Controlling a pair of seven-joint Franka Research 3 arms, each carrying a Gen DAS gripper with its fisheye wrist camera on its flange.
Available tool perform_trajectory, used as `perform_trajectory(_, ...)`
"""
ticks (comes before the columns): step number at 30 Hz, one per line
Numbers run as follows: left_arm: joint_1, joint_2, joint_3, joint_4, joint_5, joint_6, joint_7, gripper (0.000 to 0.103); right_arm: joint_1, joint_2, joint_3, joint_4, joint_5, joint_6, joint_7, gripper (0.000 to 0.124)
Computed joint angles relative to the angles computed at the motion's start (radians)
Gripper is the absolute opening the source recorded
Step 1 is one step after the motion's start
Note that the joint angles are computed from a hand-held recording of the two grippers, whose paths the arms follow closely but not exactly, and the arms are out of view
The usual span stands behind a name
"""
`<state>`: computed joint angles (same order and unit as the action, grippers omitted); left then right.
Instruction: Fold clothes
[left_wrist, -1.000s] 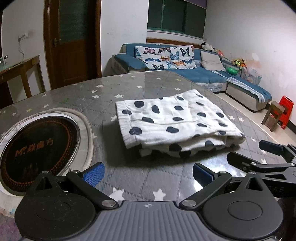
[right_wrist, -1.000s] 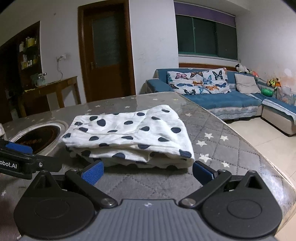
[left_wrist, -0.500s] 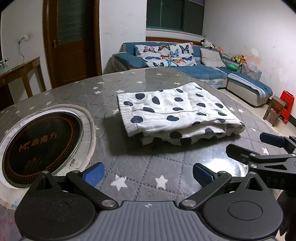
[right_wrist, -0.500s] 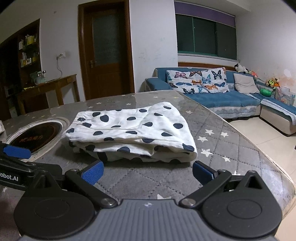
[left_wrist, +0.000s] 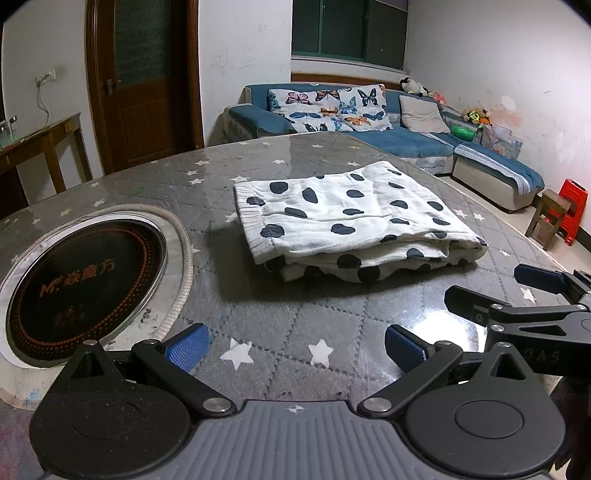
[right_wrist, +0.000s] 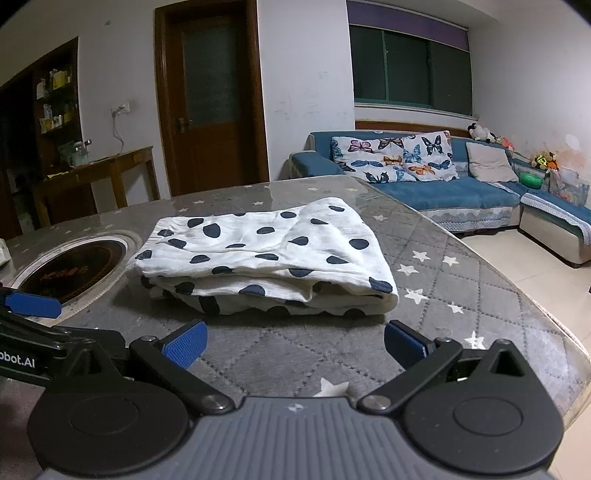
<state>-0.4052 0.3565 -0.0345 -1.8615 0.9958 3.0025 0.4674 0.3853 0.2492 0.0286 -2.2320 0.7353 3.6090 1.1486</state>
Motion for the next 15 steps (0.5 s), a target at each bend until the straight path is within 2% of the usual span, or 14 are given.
perform_trajectory(15, 0.0, -0.008, -0.008, -0.013, 0.004, -0.013, -0.005, 0.103, -0.005, -0.001, 0.007, -0.011, -0.029, 0.001, 0.038, 0.103)
